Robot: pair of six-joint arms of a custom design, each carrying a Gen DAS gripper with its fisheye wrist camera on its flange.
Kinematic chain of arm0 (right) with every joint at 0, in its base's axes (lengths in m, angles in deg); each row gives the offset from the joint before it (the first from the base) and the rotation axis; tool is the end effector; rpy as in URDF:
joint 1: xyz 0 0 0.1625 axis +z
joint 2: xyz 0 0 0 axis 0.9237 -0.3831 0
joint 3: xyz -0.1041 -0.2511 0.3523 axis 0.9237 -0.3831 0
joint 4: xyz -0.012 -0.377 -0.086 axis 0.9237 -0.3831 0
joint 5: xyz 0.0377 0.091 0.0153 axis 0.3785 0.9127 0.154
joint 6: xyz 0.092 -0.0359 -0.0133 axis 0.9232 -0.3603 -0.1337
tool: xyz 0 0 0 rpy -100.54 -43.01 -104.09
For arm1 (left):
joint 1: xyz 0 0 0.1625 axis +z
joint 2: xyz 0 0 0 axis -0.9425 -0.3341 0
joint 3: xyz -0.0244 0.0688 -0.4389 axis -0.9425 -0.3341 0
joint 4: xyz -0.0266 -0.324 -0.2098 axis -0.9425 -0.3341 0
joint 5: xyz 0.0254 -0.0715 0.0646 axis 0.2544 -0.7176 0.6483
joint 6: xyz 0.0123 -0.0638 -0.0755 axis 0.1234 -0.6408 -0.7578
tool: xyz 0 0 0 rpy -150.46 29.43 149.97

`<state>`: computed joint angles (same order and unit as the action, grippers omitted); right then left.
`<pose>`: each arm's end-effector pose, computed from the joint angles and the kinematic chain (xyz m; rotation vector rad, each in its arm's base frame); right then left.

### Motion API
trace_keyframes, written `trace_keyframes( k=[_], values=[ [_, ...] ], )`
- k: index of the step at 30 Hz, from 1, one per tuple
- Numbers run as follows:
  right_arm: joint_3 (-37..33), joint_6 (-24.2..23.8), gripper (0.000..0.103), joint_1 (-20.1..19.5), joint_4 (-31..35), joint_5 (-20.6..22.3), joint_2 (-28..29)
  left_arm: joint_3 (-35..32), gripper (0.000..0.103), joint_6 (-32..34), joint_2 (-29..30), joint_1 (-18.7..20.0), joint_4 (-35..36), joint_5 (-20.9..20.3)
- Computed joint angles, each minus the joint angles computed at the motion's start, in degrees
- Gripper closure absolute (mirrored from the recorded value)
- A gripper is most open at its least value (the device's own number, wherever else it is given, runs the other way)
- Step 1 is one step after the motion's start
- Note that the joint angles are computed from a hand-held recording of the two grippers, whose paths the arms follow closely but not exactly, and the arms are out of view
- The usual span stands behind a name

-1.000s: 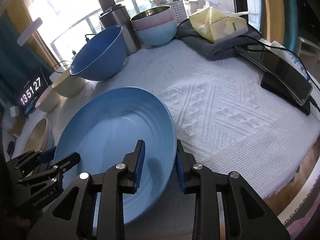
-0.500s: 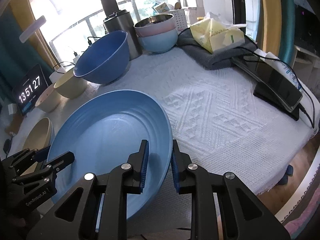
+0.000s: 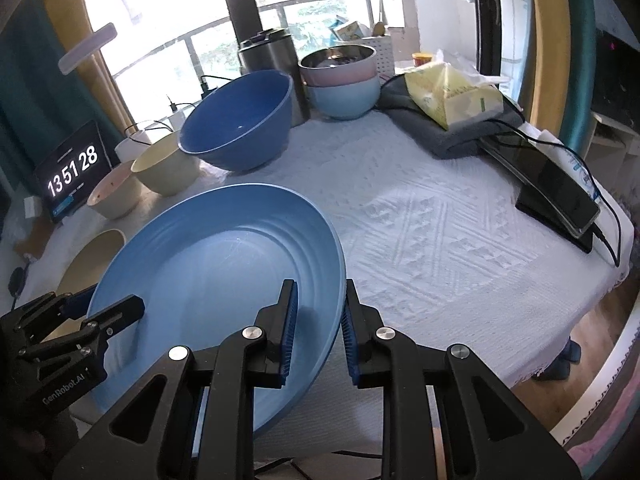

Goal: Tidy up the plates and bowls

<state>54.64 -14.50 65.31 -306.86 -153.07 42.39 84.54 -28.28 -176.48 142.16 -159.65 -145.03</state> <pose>0.3251 -0.2756 -0.1174 0.1754 -2.3218 1.0197 0.0773 -0.3458 0.2931 0.8035 2.3952 -0.6502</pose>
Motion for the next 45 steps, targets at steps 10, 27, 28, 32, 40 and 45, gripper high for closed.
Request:
trace_keyframes(
  k=[10,27,28,32,40,45],
  values=[
    [-4.53,0.31,0.080,2.04,6.33,0.59,0.69,-2.85,0.058,2.29,-2.87,5.09,1.68,-2.09],
    [-15.04,-0.27,0.080,3.99,18.87,2.50,3.63,-9.94,0.058,6.33,-1.90,15.19,1.75,-6.84],
    [-15.82,-0.39,0.080,4.09,19.74,2.60,3.85,-10.52,0.058,6.57,-1.79,15.88,1.85,-7.27],
    [-18.72,-0.72,0.080,4.38,22.66,3.04,4.77,-12.28,0.058,7.83,-1.31,18.03,1.53,-8.29],
    [-24.94,-2.04,0.080,4.54,28.09,4.53,6.89,-15.34,0.058,10.32,-0.22,21.96,0.84,-9.00],
    [-28.28,-2.66,0.079,4.58,31.18,5.62,8.27,-16.68,0.058,11.70,0.84,23.67,-0.56,-8.11]
  ],
)
